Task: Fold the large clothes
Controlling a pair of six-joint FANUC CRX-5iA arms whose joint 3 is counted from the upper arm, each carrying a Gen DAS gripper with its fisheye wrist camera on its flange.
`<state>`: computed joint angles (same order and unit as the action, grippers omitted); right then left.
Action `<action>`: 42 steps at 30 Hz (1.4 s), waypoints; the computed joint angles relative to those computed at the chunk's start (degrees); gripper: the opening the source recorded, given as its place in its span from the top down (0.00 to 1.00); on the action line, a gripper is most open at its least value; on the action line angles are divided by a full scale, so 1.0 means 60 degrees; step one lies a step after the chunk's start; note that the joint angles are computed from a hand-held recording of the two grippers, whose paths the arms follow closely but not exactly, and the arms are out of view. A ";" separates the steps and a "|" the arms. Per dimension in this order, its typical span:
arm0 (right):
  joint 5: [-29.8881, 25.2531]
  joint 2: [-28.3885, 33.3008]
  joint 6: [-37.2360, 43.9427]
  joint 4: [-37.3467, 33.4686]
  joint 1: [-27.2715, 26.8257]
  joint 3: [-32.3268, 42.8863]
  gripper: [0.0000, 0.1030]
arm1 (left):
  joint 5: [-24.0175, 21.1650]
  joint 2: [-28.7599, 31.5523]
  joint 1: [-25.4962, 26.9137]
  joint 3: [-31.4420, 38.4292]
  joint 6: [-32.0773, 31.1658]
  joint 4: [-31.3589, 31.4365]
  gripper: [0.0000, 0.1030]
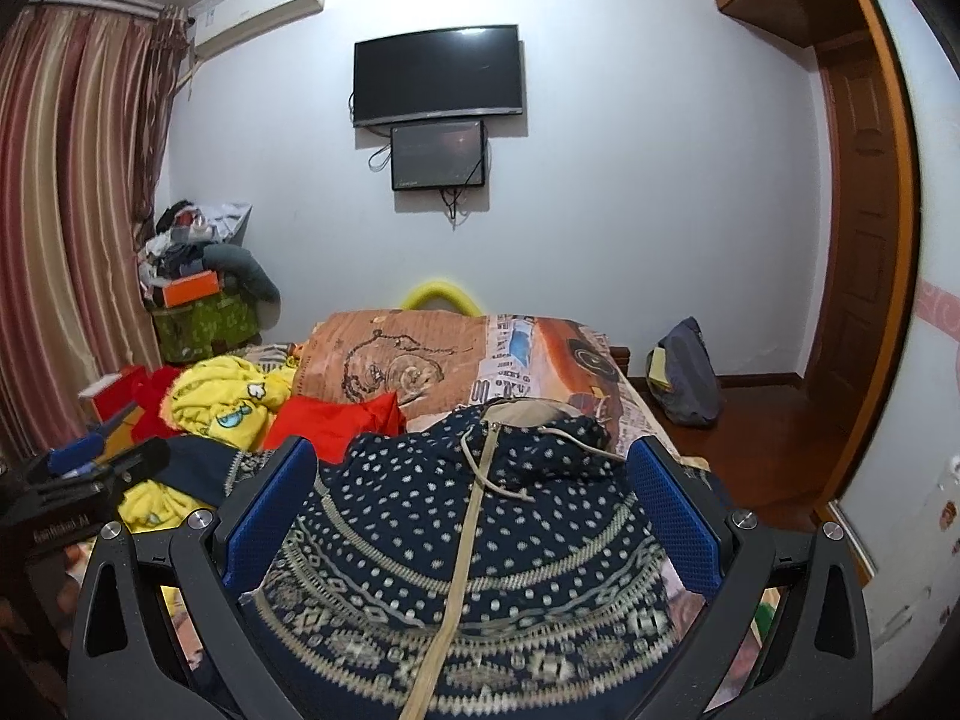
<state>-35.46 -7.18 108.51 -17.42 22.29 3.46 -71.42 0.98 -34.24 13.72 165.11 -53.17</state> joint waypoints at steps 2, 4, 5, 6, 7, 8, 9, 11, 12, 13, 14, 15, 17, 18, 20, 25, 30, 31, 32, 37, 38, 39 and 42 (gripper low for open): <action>0.0008 0.0484 -0.0019 0.0176 0.0104 0.0305 0.00 | 0.0492 -0.0218 0.0749 -0.0369 -0.0210 0.0582 0.01; -0.0157 0.0902 0.0039 0.0201 0.0107 0.0661 0.00 | 0.0907 -0.0428 0.1510 -0.0740 -0.0505 0.1173 0.01; -0.0271 0.1250 -0.0004 0.0376 0.0160 0.0923 0.00 | 0.1205 -0.0548 0.1939 -0.0972 -0.0706 0.1506 0.01; -0.0356 0.1419 -0.0055 0.0487 0.0179 0.1053 0.00 | 0.1567 -0.0688 0.2394 -0.1254 -0.0928 0.1916 0.01; -0.0510 0.1719 -0.0133 0.0662 0.0210 0.1289 0.00 | 0.1959 -0.0826 0.2905 -0.1555 -0.1191 0.2452 0.01; -0.0748 0.2043 -0.0092 0.0730 0.0214 0.1589 0.00 | 0.2284 -0.0960 0.3327 -0.1830 -0.1432 0.2927 0.01; -0.0954 0.2288 -0.0078 0.0813 0.0210 0.1818 0.00 | 0.2796 -0.1137 0.4068 -0.2306 -0.1885 0.3807 0.00; -0.1375 0.2830 -0.0078 0.1141 0.0268 0.2220 0.00 | 0.3424 -0.1346 0.5173 -0.3053 -0.2553 0.5179 0.01; -0.1538 0.3057 -0.0097 0.1295 0.0284 0.2408 0.00 | 0.3783 -0.1429 0.5711 -0.3465 -0.2962 0.5825 0.01; -0.1675 0.3277 -0.0190 0.1515 0.0324 0.2518 0.00 | 0.3923 -0.1489 0.6128 -0.3787 -0.3279 0.6328 0.01; -0.1931 0.3542 -0.0245 0.1634 0.0333 0.2714 0.00 | 0.4020 -0.1501 0.6410 -0.3994 -0.3419 0.6589 0.01; -0.2179 0.3808 -0.0236 0.1650 0.0315 0.2972 0.00 | 0.4082 -0.1492 0.6797 -0.4254 -0.3630 0.6874 0.01; -0.2744 0.4258 -0.0332 0.1838 0.0322 0.3332 0.00 | 0.4193 -0.1433 0.7341 -0.4609 -0.4084 0.7339 0.02; -0.2900 0.4431 -0.0351 0.1928 0.0328 0.3476 0.00 | 0.4248 -0.1412 0.7560 -0.4750 -0.4318 0.7554 0.03; -0.3092 0.4686 -0.0538 0.2312 0.0397 0.3540 0.00 | 0.4654 -0.1354 0.8204 -0.5261 -0.5184 0.8419 0.09; -0.3373 0.5008 -0.0564 0.2414 0.0422 0.3749 0.00 | 0.6273 -0.1289 0.9780 -0.7091 -0.7904 1.1990 0.25; -0.3444 0.5104 -0.0540 0.2513 0.0483 0.3754 0.00 | 0.6805 -0.0978 1.0329 -0.7516 -0.8607 1.3059 0.33; -0.3440 0.5110 -0.0546 0.2557 0.0499 0.3733 0.00 | 0.6854 -0.0936 1.0401 -0.7522 -0.8623 1.3078 0.38; -0.3456 0.5121 -0.0549 0.2583 0.0506 0.3727 0.00 | 0.6909 -0.0862 1.0451 -0.7456 -0.8554 1.2946 0.42; -0.3595 0.5297 -0.0603 0.2665 0.0527 0.3874 0.00 | 0.6800 -0.0629 1.0665 -0.7046 -0.7624 1.2137 0.59; -0.3611 0.5306 -0.0611 0.2687 0.0526 0.3882 0.00 | 0.6741 -0.0644 1.0647 -0.6936 -0.7239 1.1860 0.65; -0.3624 0.5324 -0.0641 0.2719 0.0535 0.3899 0.00 | 0.6624 -0.0651 1.0609 -0.6792 -0.6869 1.1535 0.67; -0.3726 0.5336 -0.0677 0.2692 0.0499 0.3987 0.00 | 0.5667 -0.0551 1.0169 -0.5742 -0.5352 0.9683 0.82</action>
